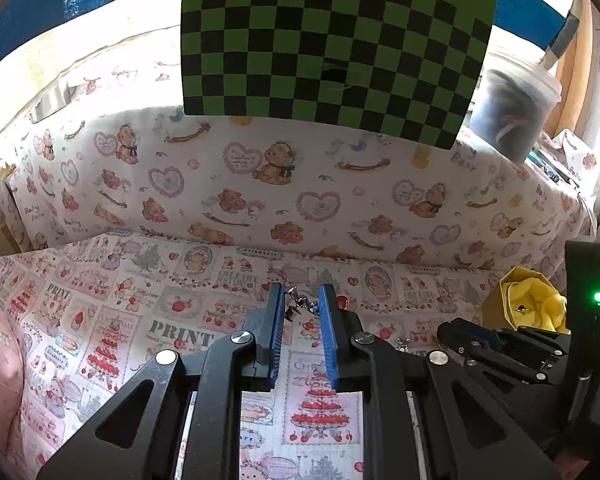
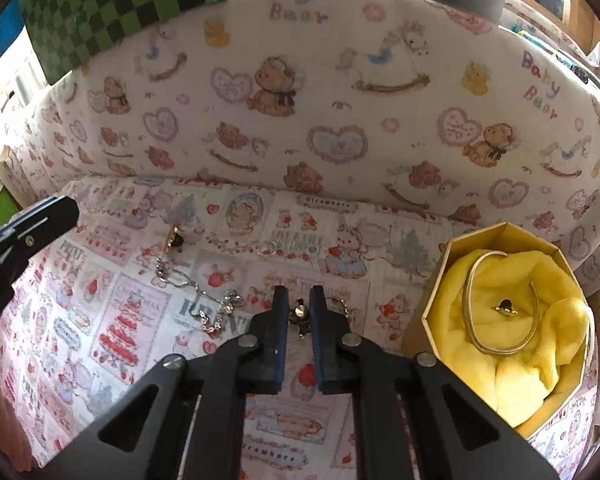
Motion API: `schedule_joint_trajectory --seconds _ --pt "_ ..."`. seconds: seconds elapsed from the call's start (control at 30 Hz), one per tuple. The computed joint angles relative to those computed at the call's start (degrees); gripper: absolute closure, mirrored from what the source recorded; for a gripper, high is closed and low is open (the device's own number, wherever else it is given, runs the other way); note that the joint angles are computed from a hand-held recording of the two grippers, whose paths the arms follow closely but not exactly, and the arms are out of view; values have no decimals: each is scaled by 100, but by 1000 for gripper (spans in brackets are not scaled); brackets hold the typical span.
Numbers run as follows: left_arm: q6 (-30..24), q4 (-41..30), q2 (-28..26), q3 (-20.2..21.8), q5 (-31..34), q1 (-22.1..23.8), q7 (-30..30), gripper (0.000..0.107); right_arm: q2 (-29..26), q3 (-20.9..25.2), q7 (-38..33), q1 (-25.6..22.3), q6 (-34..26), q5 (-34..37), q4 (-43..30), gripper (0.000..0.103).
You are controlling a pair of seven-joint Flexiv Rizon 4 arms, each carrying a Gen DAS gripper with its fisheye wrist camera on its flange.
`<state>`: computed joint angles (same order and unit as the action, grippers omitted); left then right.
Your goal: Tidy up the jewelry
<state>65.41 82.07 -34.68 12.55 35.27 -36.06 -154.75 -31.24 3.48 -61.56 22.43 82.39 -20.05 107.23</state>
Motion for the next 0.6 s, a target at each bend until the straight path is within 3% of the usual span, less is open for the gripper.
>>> schedule_joint_trajectory --seconds 0.23,0.5,0.6 --pt "-8 -4 37 33 76 -45 -67 90 339 122 -160 -142 464 90 442 97" --pt "26 20 172 73 353 -153 -256 90 843 936 -814 -899 923 591 900 97" --pt "155 50 316 212 677 -342 -612 90 1011 1044 -980 -1001 1105 731 1090 97"
